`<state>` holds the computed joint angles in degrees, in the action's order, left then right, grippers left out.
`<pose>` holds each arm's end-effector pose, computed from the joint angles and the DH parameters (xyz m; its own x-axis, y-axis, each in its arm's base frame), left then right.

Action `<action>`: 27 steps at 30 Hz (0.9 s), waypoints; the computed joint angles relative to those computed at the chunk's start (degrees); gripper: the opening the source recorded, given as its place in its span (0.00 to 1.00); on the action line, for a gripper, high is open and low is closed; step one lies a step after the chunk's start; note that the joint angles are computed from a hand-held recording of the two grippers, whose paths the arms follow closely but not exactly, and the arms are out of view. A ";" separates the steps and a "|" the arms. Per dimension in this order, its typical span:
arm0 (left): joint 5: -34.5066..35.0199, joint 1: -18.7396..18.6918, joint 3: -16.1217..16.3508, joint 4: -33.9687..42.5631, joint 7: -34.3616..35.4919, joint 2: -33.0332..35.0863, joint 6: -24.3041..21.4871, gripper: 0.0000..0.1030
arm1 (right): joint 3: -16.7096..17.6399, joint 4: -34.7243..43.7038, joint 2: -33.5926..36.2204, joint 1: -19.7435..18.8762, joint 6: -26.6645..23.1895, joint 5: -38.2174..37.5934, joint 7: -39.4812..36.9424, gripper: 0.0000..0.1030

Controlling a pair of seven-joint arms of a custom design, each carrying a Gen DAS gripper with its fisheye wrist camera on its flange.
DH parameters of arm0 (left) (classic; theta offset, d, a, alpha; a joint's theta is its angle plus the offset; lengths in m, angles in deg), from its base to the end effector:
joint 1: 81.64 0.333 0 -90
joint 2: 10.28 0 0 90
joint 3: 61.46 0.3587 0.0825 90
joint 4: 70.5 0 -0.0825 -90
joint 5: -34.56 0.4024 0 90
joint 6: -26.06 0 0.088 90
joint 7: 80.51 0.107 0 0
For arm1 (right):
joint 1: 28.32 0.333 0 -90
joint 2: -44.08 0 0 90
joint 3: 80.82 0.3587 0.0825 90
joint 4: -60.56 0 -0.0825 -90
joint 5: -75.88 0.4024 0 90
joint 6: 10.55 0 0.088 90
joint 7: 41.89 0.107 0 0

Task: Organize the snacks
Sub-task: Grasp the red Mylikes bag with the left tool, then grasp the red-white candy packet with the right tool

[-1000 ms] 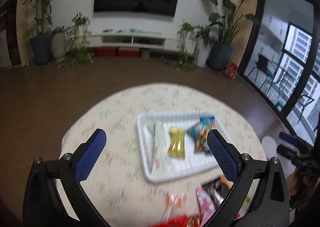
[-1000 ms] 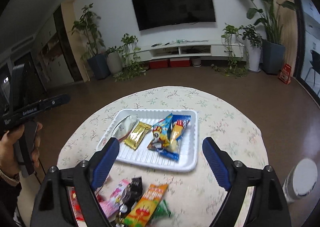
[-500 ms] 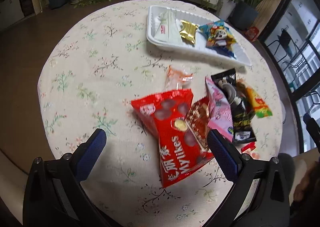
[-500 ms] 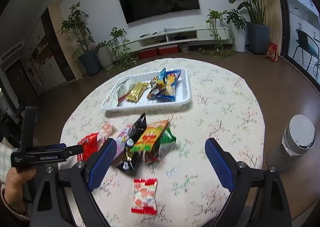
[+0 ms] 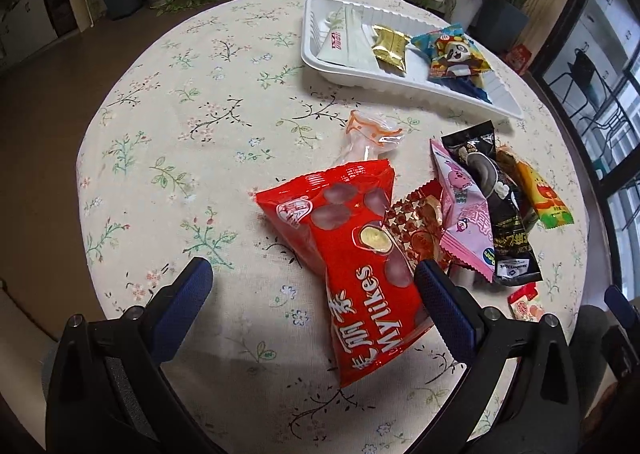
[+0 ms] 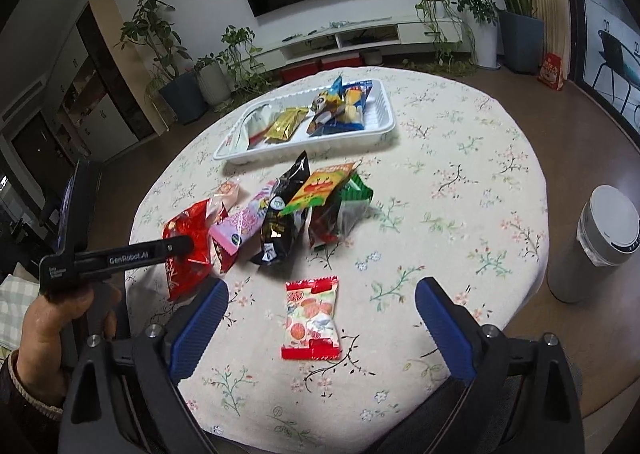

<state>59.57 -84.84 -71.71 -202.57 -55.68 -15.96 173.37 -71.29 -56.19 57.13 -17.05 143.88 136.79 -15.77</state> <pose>0.5224 -0.1337 0.4550 0.5175 -0.8486 0.1100 -0.7387 -0.5080 -0.4430 0.6073 0.1942 0.3967 0.6052 -0.7472 -0.2745 -0.6978 -0.3320 -0.6348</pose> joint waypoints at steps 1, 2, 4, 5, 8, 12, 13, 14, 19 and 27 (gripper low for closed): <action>-0.15 0.00 0.06 0.61 0.48 0.65 -0.30 0.99 | 0.06 -0.10 -0.03 -0.02 -0.15 0.07 -0.12 0.94; -0.83 -0.06 0.26 1.02 1.36 1.21 -0.38 0.99 | 0.08 -0.12 -0.02 -0.03 -0.24 0.14 -0.25 0.94; -5.84 -0.22 1.24 0.56 4.98 1.88 1.65 0.99 | 0.11 -0.42 -0.25 -0.01 -0.14 0.32 -0.65 0.94; -7.97 -0.14 1.65 -0.27 6.26 1.79 3.42 0.99 | 0.08 -0.58 -0.35 0.05 0.14 0.34 -0.90 0.94; -9.22 0.34 1.76 -1.99 7.39 0.95 5.40 0.99 | -0.04 -0.86 -0.46 0.30 1.32 -0.01 -1.17 0.94; -9.26 1.16 1.87 -3.06 8.33 0.40 6.94 0.91 | -0.30 -0.38 0.32 0.45 1.30 -2.24 1.12 0.94; -9.06 1.35 1.81 -2.98 8.47 0.43 6.81 0.86 | -0.25 -0.32 0.47 0.36 1.05 -2.64 1.60 0.94; -8.50 1.55 1.74 -2.70 8.75 0.53 6.36 0.79 | -0.13 -0.30 0.57 0.21 0.84 -2.84 1.73 0.94; -5.30 1.94 1.56 -0.96 9.29 1.23 3.14 0.52 | 0.35 -0.83 0.60 0.21 1.71 -4.31 1.80 0.94; -5.89 1.97 1.81 -2.91 12.90 -0.57 3.60 0.35 | 0.36 -0.79 0.86 0.25 2.25 -6.56 4.23 0.94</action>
<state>53.68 -82.87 -69.90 -205.48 -42.78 -16.52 176.97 -70.93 -56.98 57.99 -16.80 146.13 130.23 -11.53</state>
